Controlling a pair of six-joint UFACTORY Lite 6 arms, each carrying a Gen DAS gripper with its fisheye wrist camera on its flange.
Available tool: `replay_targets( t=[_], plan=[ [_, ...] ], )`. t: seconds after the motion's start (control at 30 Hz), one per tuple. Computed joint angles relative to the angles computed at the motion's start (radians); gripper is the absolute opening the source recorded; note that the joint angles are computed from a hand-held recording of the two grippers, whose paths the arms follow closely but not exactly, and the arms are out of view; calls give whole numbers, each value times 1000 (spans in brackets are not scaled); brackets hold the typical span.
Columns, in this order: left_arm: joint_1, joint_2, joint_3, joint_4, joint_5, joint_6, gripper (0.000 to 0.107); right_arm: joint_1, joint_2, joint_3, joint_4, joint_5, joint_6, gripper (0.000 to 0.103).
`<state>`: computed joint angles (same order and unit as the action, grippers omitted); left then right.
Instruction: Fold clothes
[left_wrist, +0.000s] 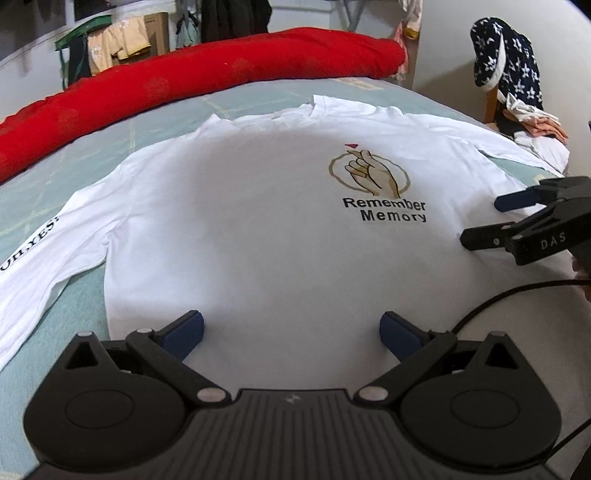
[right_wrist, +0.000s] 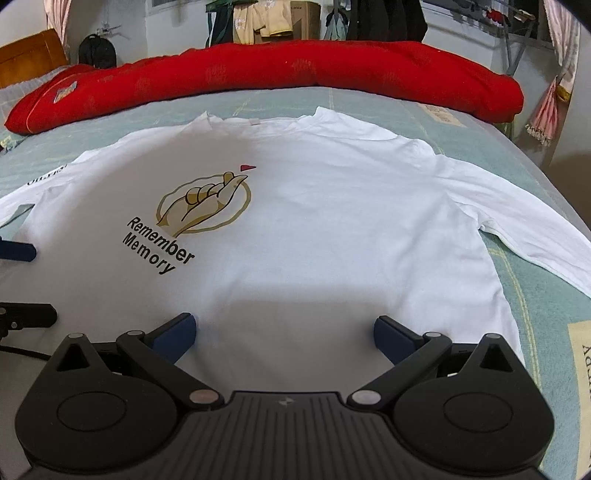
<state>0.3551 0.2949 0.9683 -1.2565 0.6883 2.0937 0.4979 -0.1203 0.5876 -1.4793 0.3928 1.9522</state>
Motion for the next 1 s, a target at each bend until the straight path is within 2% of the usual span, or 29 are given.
replay_targets(
  t=[0.13, 0.2, 0.3, 0.4, 0.57, 0.63, 0.7, 0.83, 1.0],
  plan=[
    [63, -133, -140, -129, 21, 186, 100, 42, -49, -37, -24, 36, 58, 103],
    [152, -244, -243, -188, 115, 307, 100, 92, -134, -83, -21, 69, 83, 103],
    [298, -373, -344, -104, 247, 259, 101, 344, -328, -180, 57, 292, 134, 103],
    [393, -432, -412, -24, 309, 203, 101, 610, -362, -190, 184, 513, 187, 103],
    [410, -459, -526, -60, 221, 271, 101, 704, -283, -225, 248, 524, 275, 103],
    [449, -473, -562, -56, 213, 292, 101, 680, -280, -267, 248, 464, 337, 103],
    [506, -498, -592, -37, 228, 318, 101, 718, -280, -304, 207, 485, 413, 103],
    [613, -527, -598, 55, 272, 295, 101, 752, -259, -295, 237, 497, 367, 103],
    [707, -560, -587, 153, 318, 272, 101, 895, -255, -323, 281, 587, 429, 103]
  ],
)
